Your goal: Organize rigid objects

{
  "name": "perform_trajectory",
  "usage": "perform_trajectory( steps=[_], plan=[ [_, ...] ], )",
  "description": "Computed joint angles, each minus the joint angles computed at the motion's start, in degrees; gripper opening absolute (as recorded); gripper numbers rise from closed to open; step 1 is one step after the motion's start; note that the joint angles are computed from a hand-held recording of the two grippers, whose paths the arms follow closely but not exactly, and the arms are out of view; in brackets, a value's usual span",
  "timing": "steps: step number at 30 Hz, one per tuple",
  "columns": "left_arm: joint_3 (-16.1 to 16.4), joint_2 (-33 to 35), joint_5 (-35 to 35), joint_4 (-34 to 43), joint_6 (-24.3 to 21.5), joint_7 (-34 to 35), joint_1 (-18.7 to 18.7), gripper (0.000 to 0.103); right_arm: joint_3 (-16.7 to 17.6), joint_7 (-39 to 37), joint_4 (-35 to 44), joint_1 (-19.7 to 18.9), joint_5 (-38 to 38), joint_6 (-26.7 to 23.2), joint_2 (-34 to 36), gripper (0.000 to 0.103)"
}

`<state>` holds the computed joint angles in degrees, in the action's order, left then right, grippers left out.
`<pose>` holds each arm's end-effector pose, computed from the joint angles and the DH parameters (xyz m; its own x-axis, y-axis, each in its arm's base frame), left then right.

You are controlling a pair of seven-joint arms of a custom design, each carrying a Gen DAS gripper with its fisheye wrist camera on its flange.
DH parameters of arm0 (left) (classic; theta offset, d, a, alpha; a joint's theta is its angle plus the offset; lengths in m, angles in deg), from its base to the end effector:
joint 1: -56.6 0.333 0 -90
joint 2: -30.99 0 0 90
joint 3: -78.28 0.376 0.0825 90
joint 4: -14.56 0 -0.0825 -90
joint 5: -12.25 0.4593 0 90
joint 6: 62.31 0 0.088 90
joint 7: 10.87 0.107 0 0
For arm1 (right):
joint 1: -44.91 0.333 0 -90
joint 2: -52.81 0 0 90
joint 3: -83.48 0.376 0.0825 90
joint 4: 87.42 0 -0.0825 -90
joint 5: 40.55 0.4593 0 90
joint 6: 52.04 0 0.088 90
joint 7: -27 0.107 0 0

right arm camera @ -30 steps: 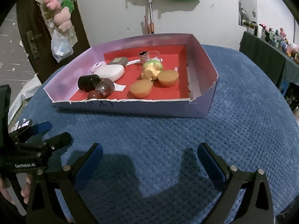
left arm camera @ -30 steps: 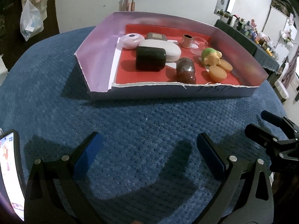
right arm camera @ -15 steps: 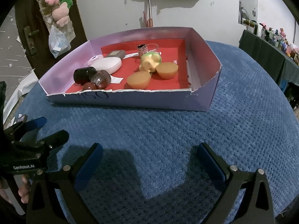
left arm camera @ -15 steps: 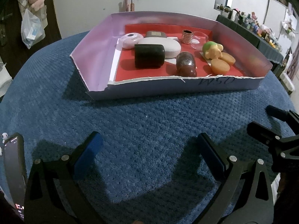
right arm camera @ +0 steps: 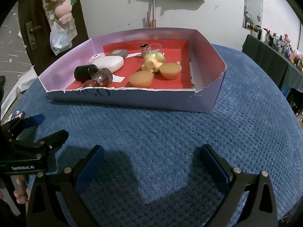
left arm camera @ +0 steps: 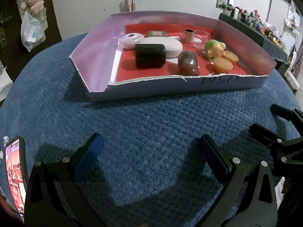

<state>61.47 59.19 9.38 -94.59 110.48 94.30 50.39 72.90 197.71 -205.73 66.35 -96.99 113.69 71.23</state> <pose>0.7062 -0.2706 0.3204 -0.5182 -0.8552 0.0127 -0.6845 0.4058 -0.6056 0.6587 0.1820 0.3175 -0.2685 -0.9623 -0.0438 -0.7475 0.2369 -0.6206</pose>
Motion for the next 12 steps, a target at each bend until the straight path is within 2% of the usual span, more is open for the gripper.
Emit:
perform_trajectory(
  steps=[12],
  plan=[
    [-0.3,-0.1,0.0,-0.2,0.2,0.1,0.3,0.103,0.0,0.0,0.1,0.0,0.0,-0.1,0.0,0.103]
  ],
)
